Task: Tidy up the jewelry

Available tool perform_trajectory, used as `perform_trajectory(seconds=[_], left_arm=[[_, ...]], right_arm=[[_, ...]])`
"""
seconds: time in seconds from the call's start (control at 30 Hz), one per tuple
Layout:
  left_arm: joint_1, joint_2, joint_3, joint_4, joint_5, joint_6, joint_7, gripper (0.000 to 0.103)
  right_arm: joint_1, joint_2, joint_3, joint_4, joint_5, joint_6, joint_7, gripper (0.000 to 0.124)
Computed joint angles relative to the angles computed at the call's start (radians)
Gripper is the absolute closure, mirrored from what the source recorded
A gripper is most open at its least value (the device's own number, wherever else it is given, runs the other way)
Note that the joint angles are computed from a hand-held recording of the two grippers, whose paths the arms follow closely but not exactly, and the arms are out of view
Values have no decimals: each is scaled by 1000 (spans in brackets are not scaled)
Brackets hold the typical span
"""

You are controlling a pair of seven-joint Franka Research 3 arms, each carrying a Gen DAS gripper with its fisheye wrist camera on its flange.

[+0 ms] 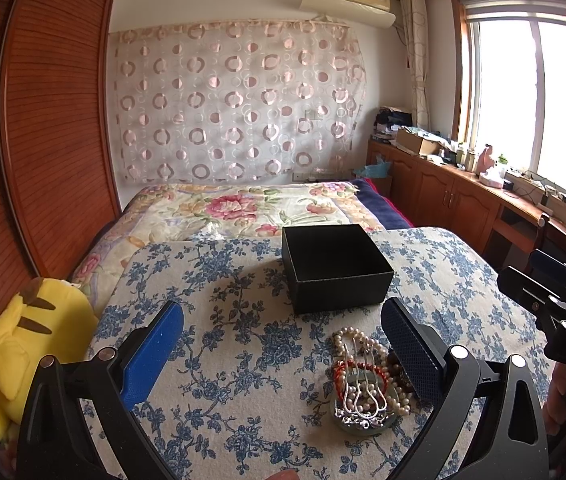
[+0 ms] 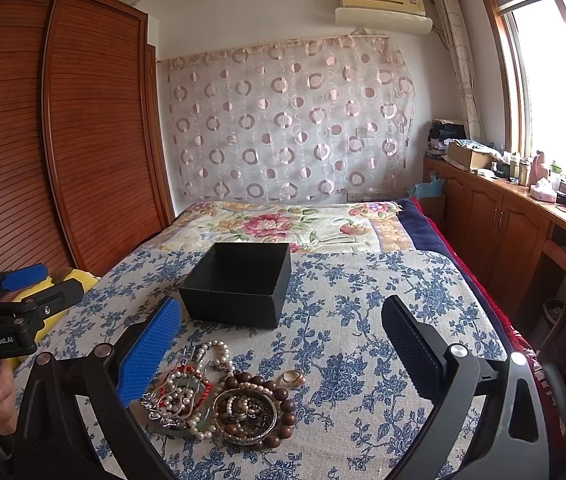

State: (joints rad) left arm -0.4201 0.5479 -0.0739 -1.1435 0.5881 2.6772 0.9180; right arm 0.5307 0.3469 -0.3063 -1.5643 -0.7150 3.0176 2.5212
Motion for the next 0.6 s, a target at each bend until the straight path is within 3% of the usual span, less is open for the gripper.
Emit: perform_trajectory(seconds=[0.6], left_arm=[[-1, 6, -2, 13, -6, -7, 8, 7]], right_arm=[[3, 8, -4, 9, 3, 0, -1, 23]])
